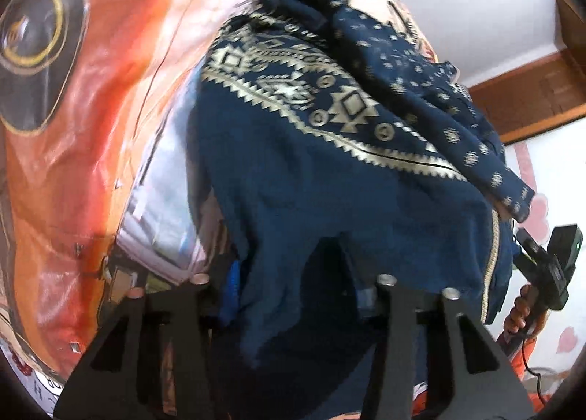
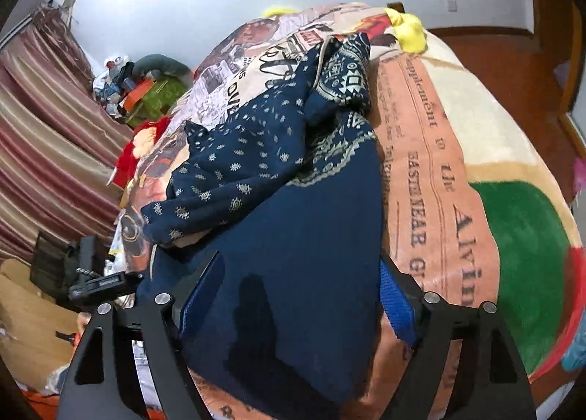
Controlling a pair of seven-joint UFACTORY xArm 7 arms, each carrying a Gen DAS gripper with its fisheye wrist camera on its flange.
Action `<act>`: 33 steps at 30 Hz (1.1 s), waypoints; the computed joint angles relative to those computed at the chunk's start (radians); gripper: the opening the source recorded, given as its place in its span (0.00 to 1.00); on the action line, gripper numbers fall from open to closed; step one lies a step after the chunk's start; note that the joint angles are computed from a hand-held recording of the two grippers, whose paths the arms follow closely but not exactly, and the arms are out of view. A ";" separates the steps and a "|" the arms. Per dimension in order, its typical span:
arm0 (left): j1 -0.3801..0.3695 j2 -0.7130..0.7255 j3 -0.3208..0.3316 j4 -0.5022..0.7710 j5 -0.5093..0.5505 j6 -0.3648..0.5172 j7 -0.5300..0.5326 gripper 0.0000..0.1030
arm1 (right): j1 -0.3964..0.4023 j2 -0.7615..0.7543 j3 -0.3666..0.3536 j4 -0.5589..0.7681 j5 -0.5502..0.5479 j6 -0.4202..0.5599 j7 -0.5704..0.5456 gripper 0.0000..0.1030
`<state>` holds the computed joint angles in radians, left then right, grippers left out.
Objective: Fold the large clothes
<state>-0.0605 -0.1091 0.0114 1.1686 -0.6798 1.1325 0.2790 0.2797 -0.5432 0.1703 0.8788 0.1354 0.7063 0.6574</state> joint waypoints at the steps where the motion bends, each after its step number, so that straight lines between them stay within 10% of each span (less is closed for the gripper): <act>1: -0.002 -0.004 -0.004 0.001 0.003 -0.009 0.000 0.28 | -0.006 0.006 0.007 0.001 -0.010 -0.010 0.006 0.64; 6: -0.017 -0.008 -0.008 0.037 -0.009 -0.054 0.031 0.10 | 0.001 0.039 0.001 0.014 -0.025 -0.024 -0.025 0.21; 10: -0.028 -0.023 -0.001 0.087 -0.079 -0.093 0.087 0.09 | 0.008 0.046 -0.004 0.024 -0.025 -0.062 -0.061 0.09; 21: -0.001 0.094 -0.006 0.288 -0.191 -0.183 0.064 0.08 | -0.080 0.176 0.029 0.183 -0.175 -0.165 -0.072 0.08; 28: -0.011 0.204 -0.047 0.277 0.206 -0.277 -0.191 0.09 | -0.165 0.306 0.062 0.284 -0.410 -0.078 0.076 0.09; 33: 0.014 0.225 -0.064 0.230 0.190 -0.233 -0.167 0.13 | -0.116 0.328 -0.003 0.279 -0.338 -0.028 0.015 0.09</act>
<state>-0.0467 0.1155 -0.0526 1.3985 -0.4894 0.8997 0.1115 0.1636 -0.2156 0.1670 1.1575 -0.2022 0.6784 0.6722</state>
